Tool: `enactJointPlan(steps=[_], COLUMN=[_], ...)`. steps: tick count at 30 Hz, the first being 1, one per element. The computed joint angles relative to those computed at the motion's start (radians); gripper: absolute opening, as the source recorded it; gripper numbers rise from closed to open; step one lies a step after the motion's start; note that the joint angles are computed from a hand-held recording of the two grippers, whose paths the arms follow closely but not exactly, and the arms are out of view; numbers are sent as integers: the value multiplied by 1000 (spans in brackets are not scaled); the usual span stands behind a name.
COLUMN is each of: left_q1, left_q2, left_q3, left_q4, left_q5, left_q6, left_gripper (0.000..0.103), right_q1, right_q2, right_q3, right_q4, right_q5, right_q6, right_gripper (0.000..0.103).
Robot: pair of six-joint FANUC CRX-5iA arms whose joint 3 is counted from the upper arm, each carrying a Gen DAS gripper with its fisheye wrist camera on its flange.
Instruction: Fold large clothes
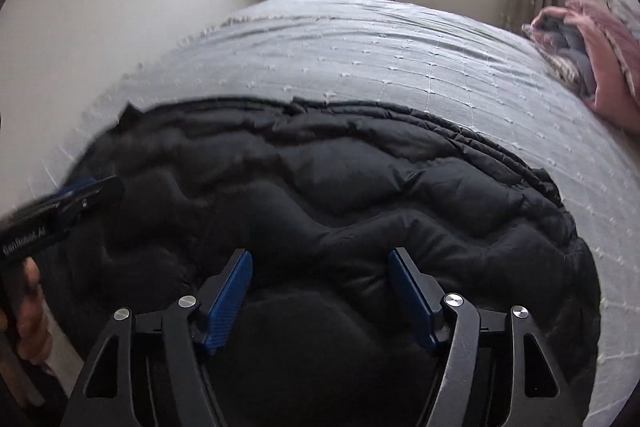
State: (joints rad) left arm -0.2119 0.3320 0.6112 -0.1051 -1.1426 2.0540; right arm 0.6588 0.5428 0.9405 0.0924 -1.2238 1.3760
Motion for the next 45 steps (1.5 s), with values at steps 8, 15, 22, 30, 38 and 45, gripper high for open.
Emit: enactJointPlan(steps=[8, 15, 22, 30, 38, 45], left_q1=[86, 178, 176, 189, 252, 238], left_q2=[-48, -114, -76, -155, -169, -194], left_q3=[-105, -231, -205, -287, -336, -344], left_q4=[75, 133, 120, 159, 214, 194], left_q5=[63, 129, 79, 180, 187, 200], left_q6=[87, 141, 138, 146, 140, 153], left_gripper=[64, 62, 55, 56, 63, 63], right_q1=[-77, -196, -191, -174, -142, -117], right_q2=[36, 67, 123, 100, 62, 84], right_q3=[77, 108, 144, 122, 104, 96], right_q4=[-21, -54, -47, 11, -35, 50], right_q5=[-77, -113, -135, -125, -73, -95], right_q6=[-79, -208, -148, -217, -172, -209], right_gripper=[71, 71, 73, 75, 75, 82])
